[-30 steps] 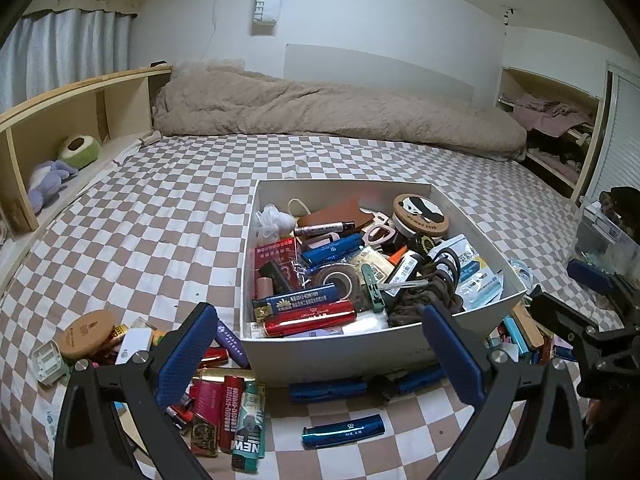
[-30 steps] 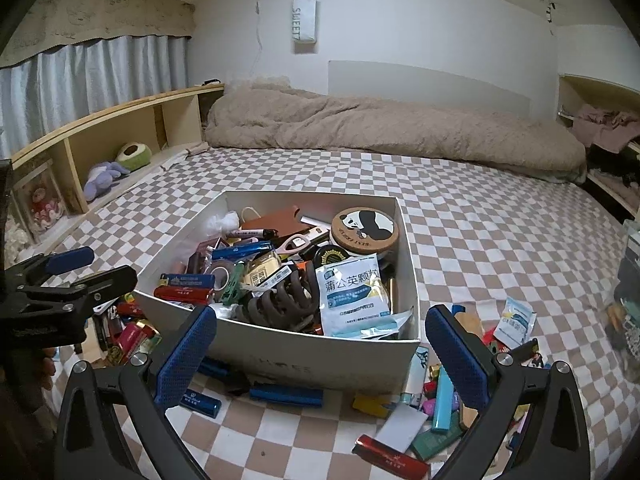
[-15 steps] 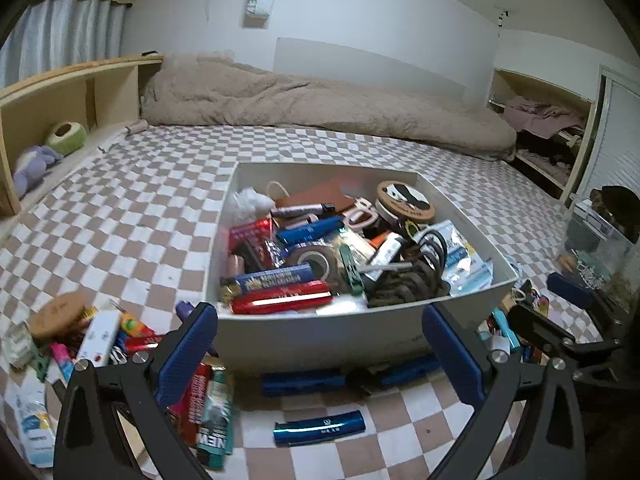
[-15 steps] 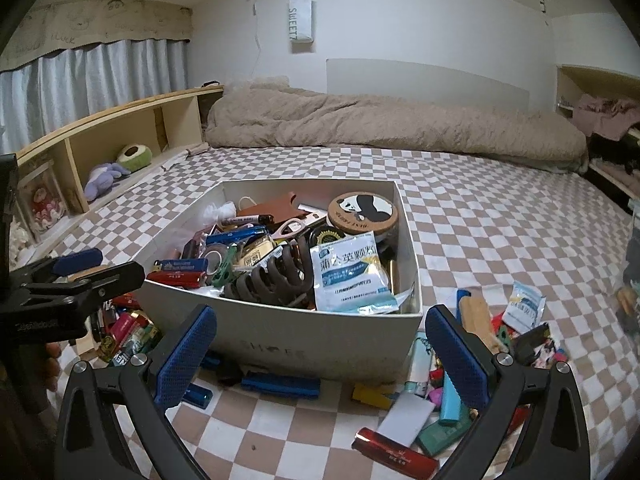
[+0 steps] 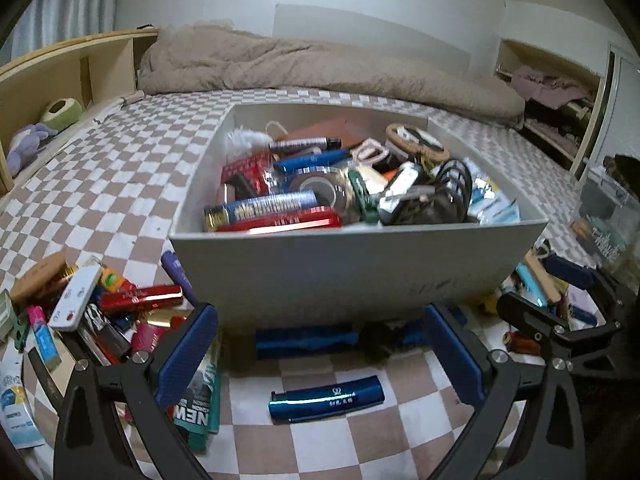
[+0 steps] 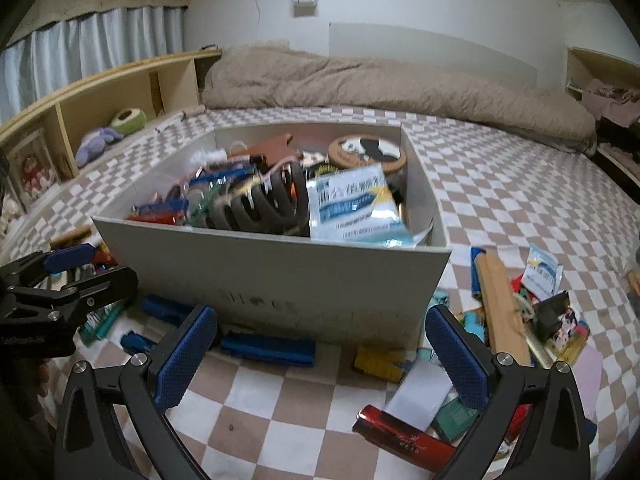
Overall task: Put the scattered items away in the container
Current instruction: 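Lower the left tool onto the blue lighter while the right tool approaches blue items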
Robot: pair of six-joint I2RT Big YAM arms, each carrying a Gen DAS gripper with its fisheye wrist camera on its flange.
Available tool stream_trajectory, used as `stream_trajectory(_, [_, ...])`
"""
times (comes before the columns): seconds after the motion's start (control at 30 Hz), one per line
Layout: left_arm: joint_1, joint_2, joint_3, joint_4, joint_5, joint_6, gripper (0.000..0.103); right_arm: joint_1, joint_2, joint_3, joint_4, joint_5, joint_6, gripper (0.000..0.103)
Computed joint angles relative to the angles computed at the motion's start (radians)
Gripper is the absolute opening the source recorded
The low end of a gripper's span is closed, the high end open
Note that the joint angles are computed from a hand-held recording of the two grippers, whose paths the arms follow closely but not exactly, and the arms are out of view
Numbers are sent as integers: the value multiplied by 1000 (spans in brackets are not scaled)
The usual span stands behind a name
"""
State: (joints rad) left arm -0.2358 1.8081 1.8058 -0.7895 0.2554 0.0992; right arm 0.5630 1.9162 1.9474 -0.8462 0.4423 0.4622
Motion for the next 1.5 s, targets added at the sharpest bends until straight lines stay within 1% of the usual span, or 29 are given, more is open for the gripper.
stream_trajectory(0.27, [-16, 14, -28, -34, -25, 5, 103, -6, 21, -6, -35, -35, 16, 103])
stream_trajectory(0.4, [-21, 23, -39, -50, -48, -5, 103, -8, 28, -10, -51, -53, 28, 103])
stream_trajectory(0.57, [-25, 36, -46, -81, -70, -7, 103, -10, 49, 2, -95, -85, 19, 103])
stream_trajectory(0.63, [-28, 45, -45, -95, -81, -11, 103, -10, 51, 1, -98, -95, 11, 103])
stream_trajectory(0.73, [-35, 37, -66, -72, -109, -1, 103, -8, 54, 3, -109, -94, -12, 103])
stream_trajectory(0.87, [-39, 32, -80, -64, -131, 7, 103, -4, 52, -9, -109, -93, -53, 103])
stream_trajectory(1.07, [-42, 17, -114, -28, -154, 20, 103, 7, 34, -60, -71, -93, -151, 103])
stream_trajectory(1.13, [-42, 12, -124, -18, -156, 27, 103, 7, 25, -80, -50, -95, -161, 103])
stream_trajectory(1.27, [-51, 1, -147, 3, -190, 49, 103, 2, 6, -111, -21, -116, -181, 103])
stream_trajectory(1.33, [-48, -2, -154, 8, -184, 46, 103, 2, 2, -118, -20, -127, -195, 103])
stream_trajectory(1.4, [-41, 0, -149, -4, -165, 43, 103, 2, 2, -116, -34, -130, -199, 103])
stream_trajectory(1.5, [-29, -3, -153, -8, -136, 49, 103, -6, -6, -128, -36, -173, -184, 103])
